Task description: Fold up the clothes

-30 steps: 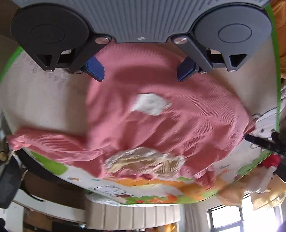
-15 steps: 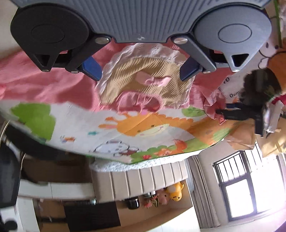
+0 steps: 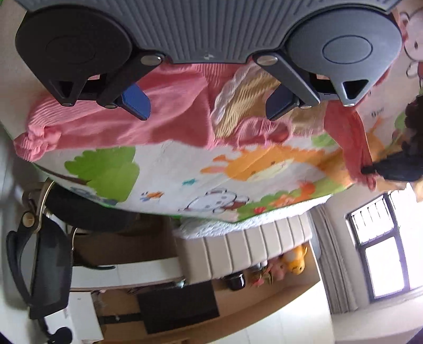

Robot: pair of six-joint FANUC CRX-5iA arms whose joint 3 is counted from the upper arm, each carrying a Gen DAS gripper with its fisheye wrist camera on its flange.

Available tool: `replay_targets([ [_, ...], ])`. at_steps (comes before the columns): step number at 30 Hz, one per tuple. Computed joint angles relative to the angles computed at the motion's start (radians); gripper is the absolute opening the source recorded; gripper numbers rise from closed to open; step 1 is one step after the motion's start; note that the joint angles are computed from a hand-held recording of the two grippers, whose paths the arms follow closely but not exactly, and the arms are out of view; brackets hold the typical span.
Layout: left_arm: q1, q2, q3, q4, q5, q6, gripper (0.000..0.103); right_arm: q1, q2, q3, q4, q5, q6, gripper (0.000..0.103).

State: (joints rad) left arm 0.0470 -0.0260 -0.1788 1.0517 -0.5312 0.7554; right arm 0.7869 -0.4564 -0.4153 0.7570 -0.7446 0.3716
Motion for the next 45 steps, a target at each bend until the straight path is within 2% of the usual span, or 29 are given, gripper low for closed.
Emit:
replay_targets([
  [2, -0.05, 0.024, 0.013, 0.065, -0.054, -0.069, 0.007, 0.0, 0.005, 0.002, 0.003, 0.003, 0.004, 0.094],
  [4, -0.07, 0.073, 0.041, 0.058, -0.171, -0.076, 0.01, 0.003, 0.011, 0.005, 0.0, 0.003, 0.012, 0.094],
  [5, -0.08, 0.102, 0.06, 0.052, -0.232, -0.078, 0.026, 0.005, 0.013, 0.007, 0.001, 0.0, 0.016, 0.094],
  [6, -0.091, 0.134, 0.081, 0.045, -0.292, -0.08, 0.036, 0.007, 0.015, 0.008, 0.001, -0.003, 0.019, 0.094],
  [7, -0.091, 0.146, 0.092, 0.004, -0.326, -0.066, 0.053, 0.009, 0.017, 0.01, 0.001, -0.008, 0.02, 0.094],
  [10, -0.092, 0.171, 0.123, -0.135, -0.41, -0.017, 0.057, 0.013, 0.024, 0.025, 0.001, -0.028, 0.029, 0.094],
  [12, -0.081, 0.141, 0.079, -0.106, -0.403, -0.093, 0.073, 0.02, 0.04, 0.045, -0.001, -0.043, 0.055, 0.094],
  [13, -0.076, 0.121, 0.048, -0.075, -0.386, -0.143, 0.084, 0.023, 0.057, 0.065, -0.007, -0.052, 0.078, 0.094],
  [14, -0.072, 0.101, 0.017, -0.04, -0.368, -0.196, 0.089, 0.026, 0.073, 0.084, -0.014, -0.061, 0.101, 0.094],
  [15, -0.066, 0.087, -0.006, -0.017, -0.357, -0.234, 0.089, 0.025, 0.1, 0.115, -0.036, -0.066, 0.133, 0.094],
  [19, -0.059, 0.053, -0.035, -0.024, -0.315, -0.231, 0.093, -0.01, 0.252, 0.299, -0.24, -0.077, 0.325, 0.088],
  [21, -0.058, 0.039, -0.048, -0.031, -0.291, -0.228, 0.093, -0.021, 0.328, 0.347, -0.244, -0.075, 0.334, 0.081],
  [22, -0.057, 0.034, -0.055, -0.034, -0.279, -0.231, 0.094, -0.025, 0.355, 0.355, -0.229, -0.07, 0.322, 0.07],
  [23, -0.058, 0.034, -0.058, -0.035, -0.269, -0.238, 0.094, -0.032, 0.376, 0.373, -0.247, -0.072, 0.329, 0.041],
  [24, -0.055, 0.034, -0.061, -0.036, -0.265, -0.24, 0.094, -0.039, 0.397, 0.396, -0.275, -0.076, 0.344, 0.027],
  [25, -0.052, 0.034, -0.064, -0.037, -0.262, -0.241, 0.095, -0.036, 0.395, 0.389, -0.26, -0.063, 0.337, 0.02],
  [26, -0.048, 0.034, -0.067, -0.038, -0.26, -0.242, 0.095, -0.031, 0.386, 0.374, -0.232, -0.045, 0.323, 0.019],
  [29, -0.042, 0.051, -0.077, -0.015, -0.263, -0.238, 0.097, -0.016, 0.367, 0.344, -0.151, -0.038, 0.308, 0.018],
  [33, -0.04, 0.079, -0.084, -0.037, -0.266, -0.21, 0.097, -0.008, 0.429, 0.381, -0.149, -0.191, 0.375, 0.02],
  [36, -0.064, 0.058, -0.131, -0.023, -0.204, -0.282, 0.099, -0.018, 0.385, 0.319, -0.131, -0.122, 0.325, 0.025],
  [37, -0.067, 0.056, -0.133, -0.028, -0.197, -0.288, 0.1, -0.023, 0.362, 0.305, -0.134, -0.097, 0.302, 0.032],
  [38, -0.068, 0.056, -0.132, -0.035, -0.195, -0.288, 0.1, -0.027, 0.33, 0.275, -0.098, -0.078, 0.259, 0.04],
  [40, -0.068, 0.057, -0.132, -0.035, -0.196, -0.291, 0.102, -0.035, 0.269, 0.209, 0.016, -0.061, 0.15, 0.05],
  [41, -0.066, 0.058, -0.134, -0.024, -0.201, -0.297, 0.102, -0.043, 0.242, 0.18, 0.071, -0.085, 0.081, 0.053],
  [45, -0.062, 0.057, -0.144, 0.002, -0.208, -0.308, 0.102, -0.097, 0.154, 0.102, 0.206, -0.237, -0.166, 0.055],
])
